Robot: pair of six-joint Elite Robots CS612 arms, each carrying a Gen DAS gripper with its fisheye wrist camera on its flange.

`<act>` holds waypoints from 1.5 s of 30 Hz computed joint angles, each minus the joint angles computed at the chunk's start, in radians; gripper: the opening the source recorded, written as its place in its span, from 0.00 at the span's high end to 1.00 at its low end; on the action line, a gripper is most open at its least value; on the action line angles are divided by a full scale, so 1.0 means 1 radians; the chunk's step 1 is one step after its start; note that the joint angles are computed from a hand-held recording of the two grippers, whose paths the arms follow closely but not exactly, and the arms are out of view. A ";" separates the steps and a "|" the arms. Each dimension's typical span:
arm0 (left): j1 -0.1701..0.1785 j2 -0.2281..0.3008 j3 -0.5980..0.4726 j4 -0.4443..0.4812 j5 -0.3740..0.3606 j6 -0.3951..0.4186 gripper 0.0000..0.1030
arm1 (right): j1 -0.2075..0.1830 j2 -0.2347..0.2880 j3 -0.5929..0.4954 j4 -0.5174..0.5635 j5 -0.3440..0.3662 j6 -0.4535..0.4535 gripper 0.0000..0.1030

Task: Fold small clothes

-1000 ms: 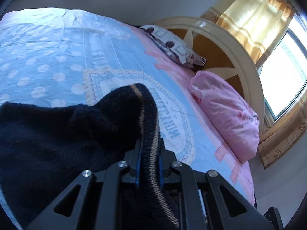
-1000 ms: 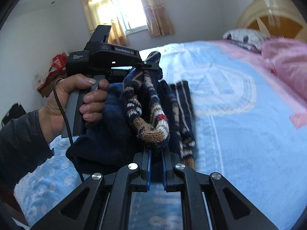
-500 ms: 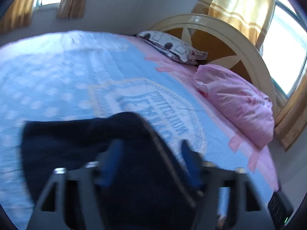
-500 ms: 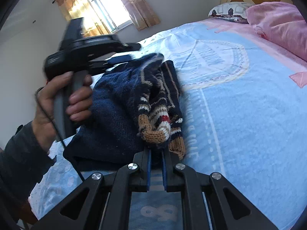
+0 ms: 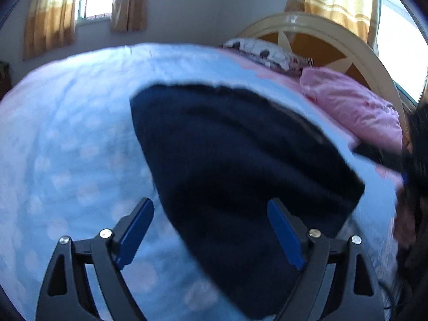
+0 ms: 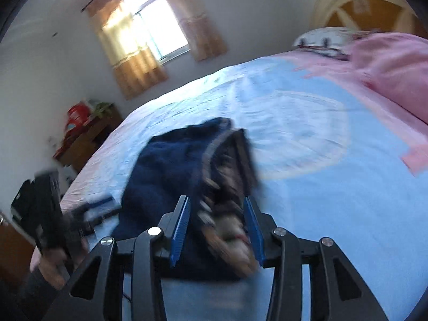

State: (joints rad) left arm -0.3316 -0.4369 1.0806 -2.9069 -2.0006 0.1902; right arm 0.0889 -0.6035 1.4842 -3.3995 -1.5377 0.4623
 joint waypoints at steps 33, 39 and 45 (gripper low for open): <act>-0.008 0.014 -0.001 0.085 -0.045 0.011 0.02 | -0.001 0.182 -0.524 0.747 -0.192 -0.108 0.80; -0.007 0.017 -0.006 0.088 -0.048 0.010 0.02 | 0.007 0.160 -0.473 0.662 -0.257 -0.093 0.93; -0.003 0.016 -0.003 0.088 -0.054 0.018 0.00 | -0.001 0.178 -0.484 0.701 -0.298 -0.055 0.93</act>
